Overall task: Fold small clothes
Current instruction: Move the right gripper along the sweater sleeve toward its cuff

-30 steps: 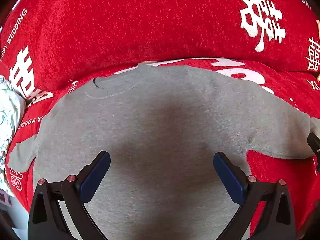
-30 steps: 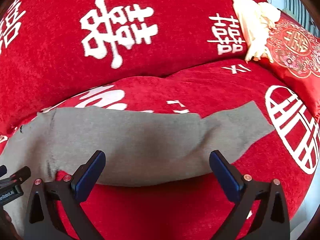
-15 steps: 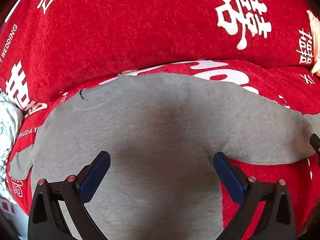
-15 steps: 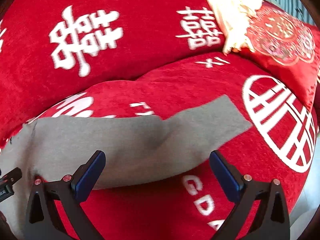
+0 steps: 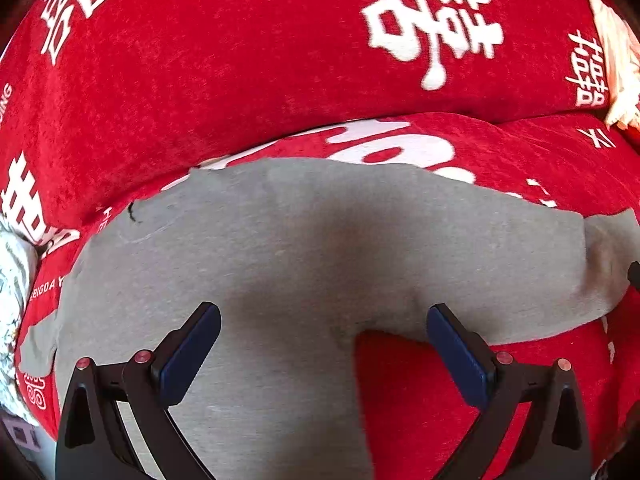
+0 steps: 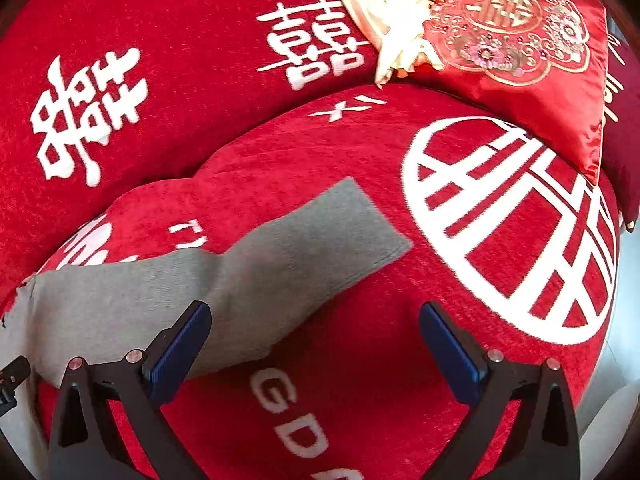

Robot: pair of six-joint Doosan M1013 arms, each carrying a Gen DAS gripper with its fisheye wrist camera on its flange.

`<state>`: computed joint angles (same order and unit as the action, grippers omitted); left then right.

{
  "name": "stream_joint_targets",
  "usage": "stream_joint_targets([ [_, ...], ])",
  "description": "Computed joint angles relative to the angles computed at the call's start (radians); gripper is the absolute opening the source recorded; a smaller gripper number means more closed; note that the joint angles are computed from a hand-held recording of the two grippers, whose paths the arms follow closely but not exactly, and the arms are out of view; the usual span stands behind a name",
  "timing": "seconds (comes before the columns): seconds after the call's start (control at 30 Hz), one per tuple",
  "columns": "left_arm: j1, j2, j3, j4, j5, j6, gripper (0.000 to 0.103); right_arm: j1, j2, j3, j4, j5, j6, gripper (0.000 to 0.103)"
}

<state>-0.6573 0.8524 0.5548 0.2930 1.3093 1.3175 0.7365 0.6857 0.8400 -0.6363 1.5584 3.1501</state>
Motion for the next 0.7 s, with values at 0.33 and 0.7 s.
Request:
stream_joint_targets([
  [0.33, -0.038, 0.046, -0.095, -0.015, 0.029, 0.046, 0.103, -0.01, -0.035, 0.076, 0.006, -0.023, 0.037, 0.103],
  [0.7, -0.065, 0.09, -0.175, -0.037, 0.052, 0.093, 0.103, -0.026, -0.005, 0.04, -0.006, 0.007, -0.057, 0.103],
])
